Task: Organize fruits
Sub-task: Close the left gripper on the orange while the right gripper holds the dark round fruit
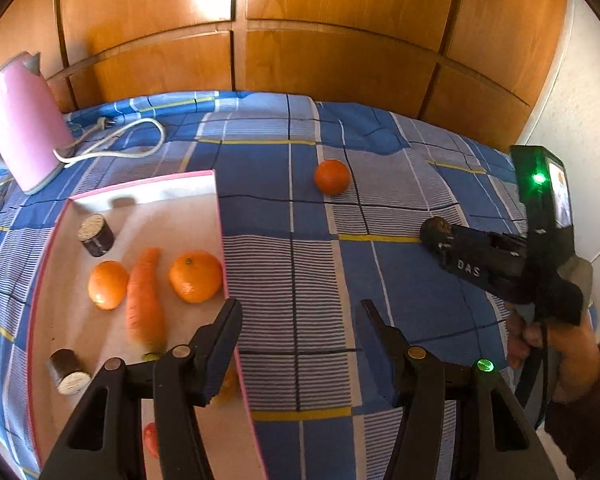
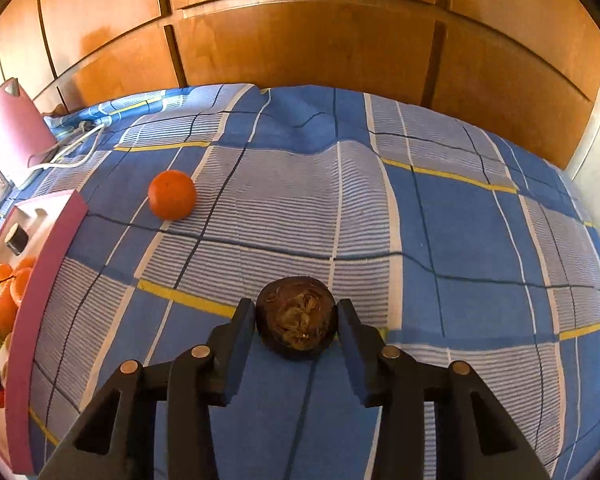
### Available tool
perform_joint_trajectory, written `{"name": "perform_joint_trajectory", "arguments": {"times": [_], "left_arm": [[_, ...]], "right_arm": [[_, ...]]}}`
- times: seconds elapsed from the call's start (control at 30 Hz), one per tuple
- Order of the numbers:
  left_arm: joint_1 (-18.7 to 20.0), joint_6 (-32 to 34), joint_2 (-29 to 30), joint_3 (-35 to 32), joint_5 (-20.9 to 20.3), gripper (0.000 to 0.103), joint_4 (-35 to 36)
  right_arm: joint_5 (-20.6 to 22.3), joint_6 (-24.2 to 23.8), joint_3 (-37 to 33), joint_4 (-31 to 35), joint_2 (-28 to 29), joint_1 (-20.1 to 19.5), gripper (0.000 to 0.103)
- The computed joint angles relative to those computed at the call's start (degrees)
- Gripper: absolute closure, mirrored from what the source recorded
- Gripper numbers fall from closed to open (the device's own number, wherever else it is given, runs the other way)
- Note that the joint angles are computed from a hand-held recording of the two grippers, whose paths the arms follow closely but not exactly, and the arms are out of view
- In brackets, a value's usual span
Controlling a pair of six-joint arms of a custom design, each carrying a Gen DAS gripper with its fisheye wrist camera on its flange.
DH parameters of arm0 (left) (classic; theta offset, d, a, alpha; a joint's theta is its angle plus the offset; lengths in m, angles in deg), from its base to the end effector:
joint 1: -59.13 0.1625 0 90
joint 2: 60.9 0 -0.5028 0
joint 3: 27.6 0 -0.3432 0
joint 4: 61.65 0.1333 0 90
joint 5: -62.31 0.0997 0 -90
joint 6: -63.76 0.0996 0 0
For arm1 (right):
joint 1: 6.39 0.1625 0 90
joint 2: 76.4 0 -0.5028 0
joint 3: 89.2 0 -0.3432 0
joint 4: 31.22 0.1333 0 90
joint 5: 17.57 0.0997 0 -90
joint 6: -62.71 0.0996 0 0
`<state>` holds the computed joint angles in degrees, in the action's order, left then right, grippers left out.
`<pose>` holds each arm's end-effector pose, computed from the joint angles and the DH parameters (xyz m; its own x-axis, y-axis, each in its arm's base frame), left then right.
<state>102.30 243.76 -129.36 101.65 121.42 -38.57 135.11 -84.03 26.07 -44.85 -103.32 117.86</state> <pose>-0.0650 -0.3138 0.2350 -0.6271 0.5884 -0.5105 0.7252 0.6803 -0.1068 0.2476 -0.2840 -0.0233 -0.7252 0.3832 0.5721 -0.1736 0.7023 -0.6904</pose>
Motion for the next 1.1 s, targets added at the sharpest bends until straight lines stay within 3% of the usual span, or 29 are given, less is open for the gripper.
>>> {"name": "perform_joint_trajectory", "arguments": {"times": [0.3,0.73,0.93,1.1], "left_arm": [[1.24,0.74,5.07,-2.77,0.37,0.043,-0.71],[7.26,0.22,14.84,-15.82,4.38,0.043,2.45],[7.38,1.12,20.01,-20.56,5.09,0.043,2.29],[6.62,1.85,24.19,-23.40,3.11,0.041,1.92]], "right_arm": [[0.14,-2.94,1.86,-5.09,-0.43,0.02,0.061],[1.18,-5.82,3.29,-10.43,-0.33,0.41,0.061],[0.82,-6.70,3.95,-11.86,-0.70,0.30,0.061],[0.01,-7.20,4.66,-13.17,-1.10,0.05,0.061]]}}
